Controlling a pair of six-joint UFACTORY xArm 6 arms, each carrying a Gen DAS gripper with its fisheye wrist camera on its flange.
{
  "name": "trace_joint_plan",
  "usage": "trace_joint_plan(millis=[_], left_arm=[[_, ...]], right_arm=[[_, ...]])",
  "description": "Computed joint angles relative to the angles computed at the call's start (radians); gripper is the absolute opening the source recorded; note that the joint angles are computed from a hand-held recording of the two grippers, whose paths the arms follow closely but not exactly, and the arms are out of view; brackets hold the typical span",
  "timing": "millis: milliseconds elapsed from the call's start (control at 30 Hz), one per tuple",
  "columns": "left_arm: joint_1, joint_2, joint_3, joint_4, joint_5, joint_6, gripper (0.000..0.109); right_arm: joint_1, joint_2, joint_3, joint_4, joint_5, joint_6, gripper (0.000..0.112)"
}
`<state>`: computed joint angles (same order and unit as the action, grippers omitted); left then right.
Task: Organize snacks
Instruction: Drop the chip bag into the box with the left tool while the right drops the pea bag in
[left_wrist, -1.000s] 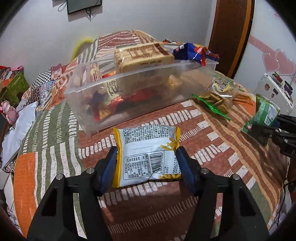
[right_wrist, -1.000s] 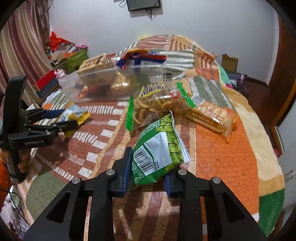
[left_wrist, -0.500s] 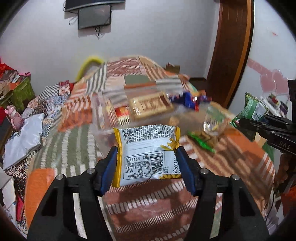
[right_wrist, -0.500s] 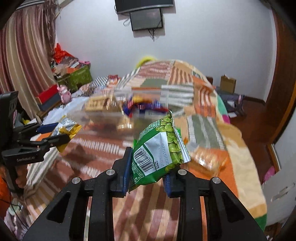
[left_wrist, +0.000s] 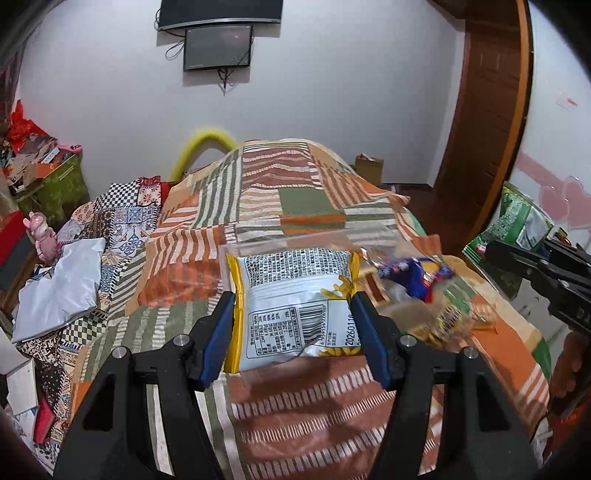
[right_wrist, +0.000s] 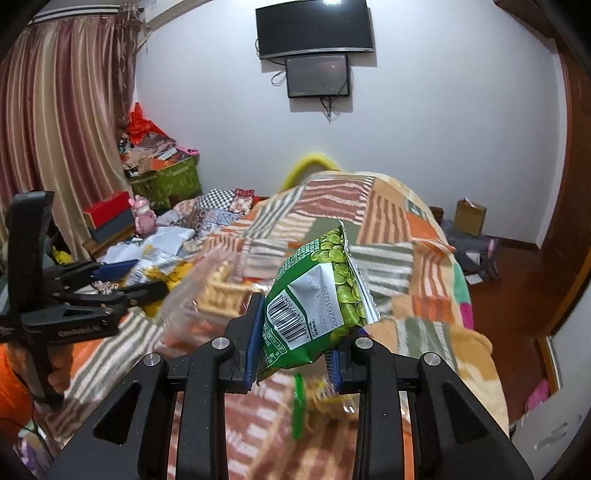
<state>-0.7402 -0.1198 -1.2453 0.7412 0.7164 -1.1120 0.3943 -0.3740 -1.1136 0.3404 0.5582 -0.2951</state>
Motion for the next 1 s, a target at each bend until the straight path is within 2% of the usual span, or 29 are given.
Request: trace_joint_plan(millis=[267,667,933,1000], left_arm=[[0.075,0.089,-0.071,-0.053,-0.018,0.025,0.062],[0.155,0.186,-0.11,-0.181,-0.072,0.115,0.062],[0.167,0.223,-0.136,-0.219,-0.061,0.164,0.063],[0.169,0.222,-0.134,-0.227,-0.068,0.166,0.063]], right_arm=[[0.041,0.181,-0.164,-0.033,0.025,0.014,0.027],[0.077,0.447,-0.436,-0.087,0.196,0.047,0.027],[0.071,0.485,-0.483,-0.075,0.265,0.042,0.028],[0.07,0.48,-0.477,-0.088,0.268,0.042,0.032]])
